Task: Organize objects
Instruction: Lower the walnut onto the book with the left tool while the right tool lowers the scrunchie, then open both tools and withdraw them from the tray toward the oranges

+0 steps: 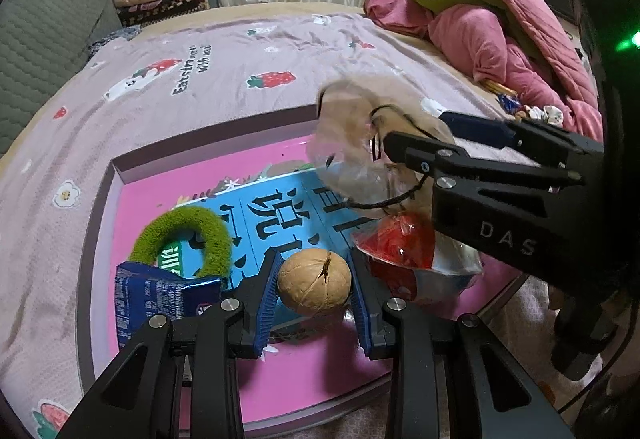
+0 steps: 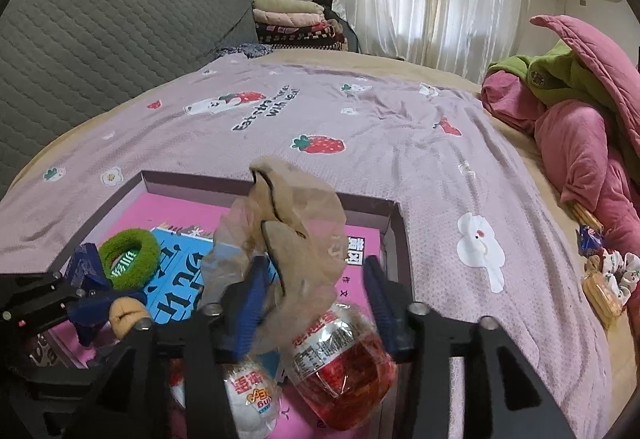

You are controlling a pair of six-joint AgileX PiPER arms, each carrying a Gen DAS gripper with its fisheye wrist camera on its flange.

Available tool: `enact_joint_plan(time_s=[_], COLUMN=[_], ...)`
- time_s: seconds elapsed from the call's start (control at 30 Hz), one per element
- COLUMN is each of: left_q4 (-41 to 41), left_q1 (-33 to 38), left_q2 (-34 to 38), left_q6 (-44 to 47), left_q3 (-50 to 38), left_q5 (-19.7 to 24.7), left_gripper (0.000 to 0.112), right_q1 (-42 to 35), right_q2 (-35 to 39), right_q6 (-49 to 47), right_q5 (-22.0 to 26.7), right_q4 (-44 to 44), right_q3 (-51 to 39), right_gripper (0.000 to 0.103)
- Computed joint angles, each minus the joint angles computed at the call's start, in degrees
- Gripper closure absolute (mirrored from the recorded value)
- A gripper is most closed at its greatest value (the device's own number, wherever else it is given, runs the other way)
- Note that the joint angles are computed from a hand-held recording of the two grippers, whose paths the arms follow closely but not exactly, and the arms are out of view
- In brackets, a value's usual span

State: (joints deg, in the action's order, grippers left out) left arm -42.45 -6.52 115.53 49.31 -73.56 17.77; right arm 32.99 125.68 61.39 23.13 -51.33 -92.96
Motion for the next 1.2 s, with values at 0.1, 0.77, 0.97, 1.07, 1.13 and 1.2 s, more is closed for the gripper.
enact_joint_plan(time_s=[0.1, 0.77, 0.97, 1.07, 1.13, 1.2], left_q4=[0.0, 2.2, 1.3, 1.0, 0.7, 0.2], left_q1=[-0.1, 0.2, 0.2, 0.6, 0.8, 1.1], left_q2=[0.3, 0.3, -1.0, -1.8, -2.5, -3.2], left_q6=[0.2, -2.6, -1.8, -1.8, -1.9, -1.7], left_q3=[-0.2, -0.9, -0.3, -0.1, -0.1, 0.0], left_q5=[0.4, 1.3, 1.0, 1.1, 1.3, 1.4], left_gripper=[0.079, 0.068, 0.067, 0.067, 0.065, 0.062], right_q1=[-0.1, -0.7, -0.5, -0.5, -0.5, -0.6], right_q2=[-0.2, -5.3, -7.4, -8.5, -9.2, -10.0], right_q6=[-0.1, 6.8, 9.9, 11.6, 12.5, 13.5], right_q5=[-0.1, -3.4, -4.2, -4.4, -4.6, -4.9], right_q4=[0.3, -5.1, -8.2, -9.8, -10.7, -11.4], right_q3=[0.2, 4.7, 6.2, 7.1, 7.8, 8.5], right_gripper=[0.046, 0.037, 0.037, 0.037, 0.037, 0.031])
